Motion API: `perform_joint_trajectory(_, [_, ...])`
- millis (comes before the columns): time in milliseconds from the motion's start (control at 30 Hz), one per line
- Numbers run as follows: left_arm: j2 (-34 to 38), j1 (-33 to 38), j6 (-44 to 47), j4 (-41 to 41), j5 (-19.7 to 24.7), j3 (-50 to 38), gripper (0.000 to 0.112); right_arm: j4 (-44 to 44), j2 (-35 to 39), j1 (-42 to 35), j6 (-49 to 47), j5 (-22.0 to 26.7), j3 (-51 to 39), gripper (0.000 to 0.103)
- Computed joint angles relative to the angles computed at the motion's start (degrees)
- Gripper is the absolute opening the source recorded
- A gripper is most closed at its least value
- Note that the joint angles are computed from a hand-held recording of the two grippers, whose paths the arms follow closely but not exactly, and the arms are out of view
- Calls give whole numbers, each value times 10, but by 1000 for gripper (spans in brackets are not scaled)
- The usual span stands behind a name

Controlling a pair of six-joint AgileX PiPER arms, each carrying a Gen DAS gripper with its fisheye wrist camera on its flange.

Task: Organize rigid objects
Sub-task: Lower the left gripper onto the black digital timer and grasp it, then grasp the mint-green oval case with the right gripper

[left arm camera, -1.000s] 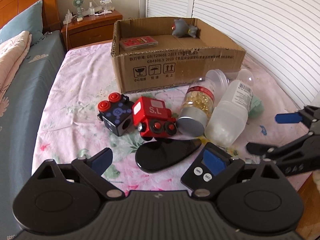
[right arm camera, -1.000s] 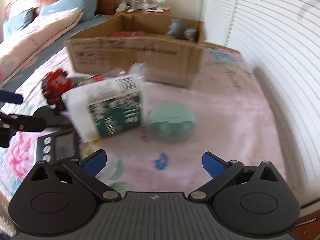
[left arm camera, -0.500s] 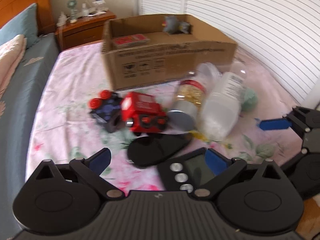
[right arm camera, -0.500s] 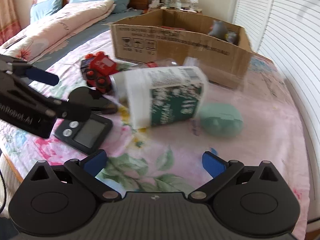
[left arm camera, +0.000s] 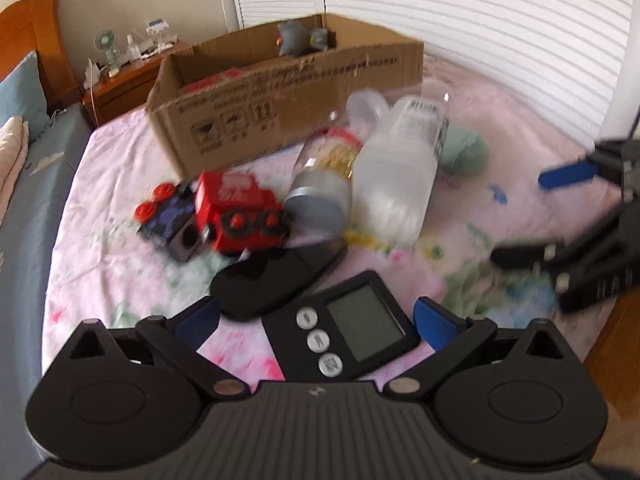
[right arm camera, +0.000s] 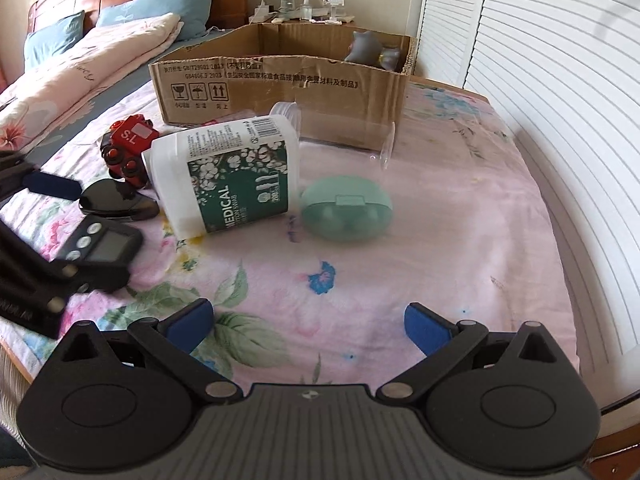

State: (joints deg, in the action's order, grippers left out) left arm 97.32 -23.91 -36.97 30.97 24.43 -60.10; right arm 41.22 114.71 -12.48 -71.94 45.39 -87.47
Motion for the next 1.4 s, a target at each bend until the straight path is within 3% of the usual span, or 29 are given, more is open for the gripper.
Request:
perform_joint_trajectory(233, [-51,65,114,-153,-12,53,102,5,5,-3,-2,-3,-5,103])
perform_joint_trajectory(400, [-61,47,72,-125,-3,63,102,12,10,-7,-7,-5,-9,103])
perform_joint_trajectory(600, [-52,35,118,-155,-6,51,101,21,29,-16,-7,-12,-31,103])
perform_joint_trajectory(833, [-54,39,97,-139,-14,50,79,21,64,-14,-3,2,-84,103])
perform_joint_trajectory(1033, [-54,49,107,-145,-18,48,77,20,99,5,7,13,-139,102])
perform_joint_trajectory(1267, [-56,46,100,-136,-19,52,75,23,123,17,-9,29,-187,88])
perform_joint_trajectory(1400, [-58,41,109,-127,-28,55,73,26,139,16,-16,59,-219,73])
